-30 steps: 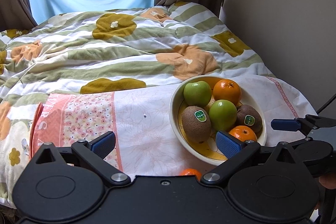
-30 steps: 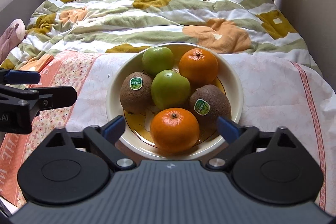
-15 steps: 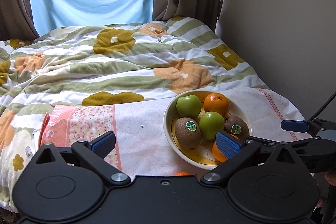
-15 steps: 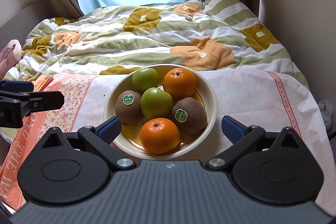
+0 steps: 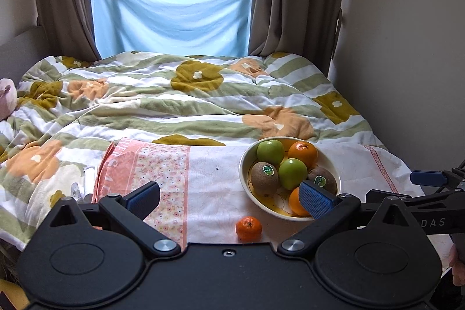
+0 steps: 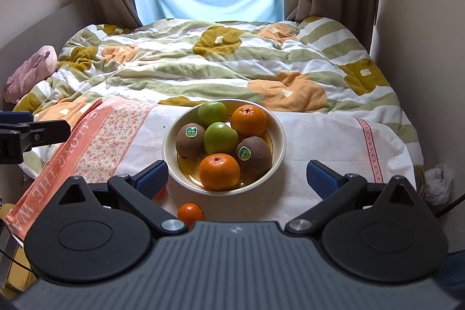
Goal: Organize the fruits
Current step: 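Move both tools back toward the red tomatoes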
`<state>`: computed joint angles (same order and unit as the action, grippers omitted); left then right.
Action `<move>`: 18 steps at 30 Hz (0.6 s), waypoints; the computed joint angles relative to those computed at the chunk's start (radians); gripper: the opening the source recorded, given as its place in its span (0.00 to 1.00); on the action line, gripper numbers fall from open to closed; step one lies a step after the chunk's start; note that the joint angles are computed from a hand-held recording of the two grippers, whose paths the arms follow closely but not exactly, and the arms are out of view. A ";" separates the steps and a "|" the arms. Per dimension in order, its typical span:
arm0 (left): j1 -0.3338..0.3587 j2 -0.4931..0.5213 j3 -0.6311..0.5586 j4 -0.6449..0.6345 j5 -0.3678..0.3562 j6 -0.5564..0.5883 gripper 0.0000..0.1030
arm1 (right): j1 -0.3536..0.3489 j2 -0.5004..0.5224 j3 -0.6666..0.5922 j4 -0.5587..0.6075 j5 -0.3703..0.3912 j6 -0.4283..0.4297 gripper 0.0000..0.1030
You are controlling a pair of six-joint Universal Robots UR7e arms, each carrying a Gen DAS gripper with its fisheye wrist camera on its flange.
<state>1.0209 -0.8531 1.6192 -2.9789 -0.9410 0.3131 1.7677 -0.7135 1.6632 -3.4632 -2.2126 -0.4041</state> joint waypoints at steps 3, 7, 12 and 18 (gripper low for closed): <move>-0.014 -0.021 0.051 -0.033 0.034 -0.026 1.00 | 0.001 -0.021 0.040 -0.007 0.016 -0.010 1.00; -0.017 -0.057 0.118 -0.045 0.046 -0.063 1.00 | -0.001 -0.037 0.083 -0.013 0.035 0.004 1.00; -0.011 -0.079 0.172 -0.028 0.077 -0.081 0.98 | -0.002 -0.024 0.110 -0.026 0.033 0.015 1.00; 0.026 -0.076 0.189 0.014 0.048 -0.057 0.91 | -0.010 0.023 0.105 -0.029 0.042 0.039 1.00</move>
<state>1.0468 -0.9295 1.8079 -2.9649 -0.8929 0.2562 1.7581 -0.6907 1.7679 -3.4921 -2.1706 -0.3654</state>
